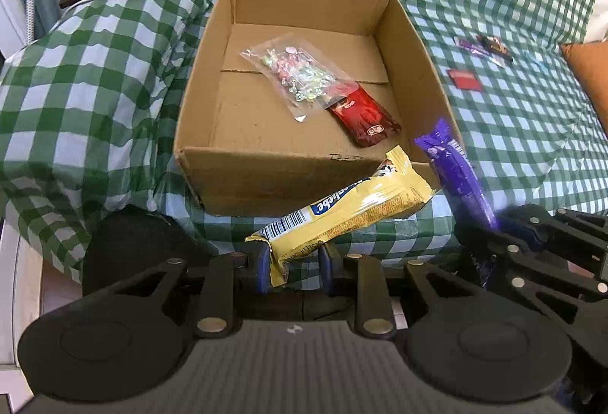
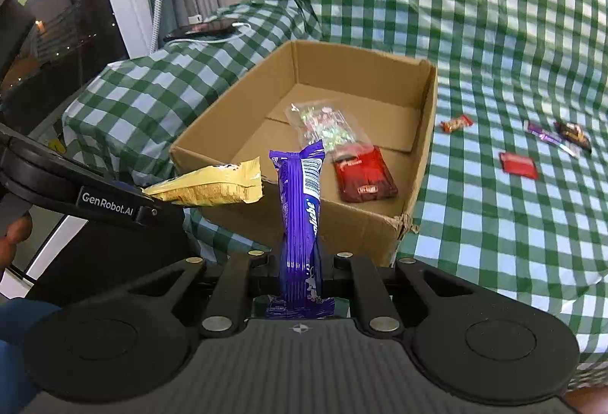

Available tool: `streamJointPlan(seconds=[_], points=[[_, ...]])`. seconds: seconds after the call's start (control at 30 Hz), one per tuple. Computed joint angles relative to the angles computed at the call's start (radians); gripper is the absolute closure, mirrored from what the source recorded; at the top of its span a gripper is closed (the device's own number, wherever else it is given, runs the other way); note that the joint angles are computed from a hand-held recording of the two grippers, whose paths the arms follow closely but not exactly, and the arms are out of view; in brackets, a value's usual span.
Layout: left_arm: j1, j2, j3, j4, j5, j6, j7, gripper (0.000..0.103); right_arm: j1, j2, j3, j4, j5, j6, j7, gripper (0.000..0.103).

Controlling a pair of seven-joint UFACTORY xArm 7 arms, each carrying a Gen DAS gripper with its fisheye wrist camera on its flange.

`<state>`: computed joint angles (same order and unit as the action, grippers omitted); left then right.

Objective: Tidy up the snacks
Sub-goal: 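Carry the yellow wafer bar and purple chocolate bar toward the cardboard box, then open the left tool dropping the wafer bar while the right tool releases the chocolate bar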

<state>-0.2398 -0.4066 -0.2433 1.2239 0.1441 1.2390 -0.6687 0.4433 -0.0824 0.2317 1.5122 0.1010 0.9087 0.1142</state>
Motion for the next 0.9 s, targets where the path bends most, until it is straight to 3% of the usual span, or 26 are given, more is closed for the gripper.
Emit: streamJointPlan(seconds=[0.23,0.47,0.7,0.9], points=[[-0.003,0.114,0.010,0.093,0.014,0.018,0.027,0.074,-0.012,0.075,-0.016,0.054,0.032,0.025,-0.006,0.089],[-0.013,0.237,0.034,0.234,0.055,0.029,0.061,0.074,-0.027,0.194,-0.029,0.199,0.071,0.068,0.016,0.089],[-0.025,0.375,0.068,0.402,0.112,0.046,0.100,0.074,-0.036,0.386,-0.039,0.454,0.110,0.171,0.066,0.089],[-0.046,0.500,0.106,0.547,0.137,0.081,0.120,0.074,-0.059,0.612,-0.033,0.768,0.191,0.351,0.126,0.089]])
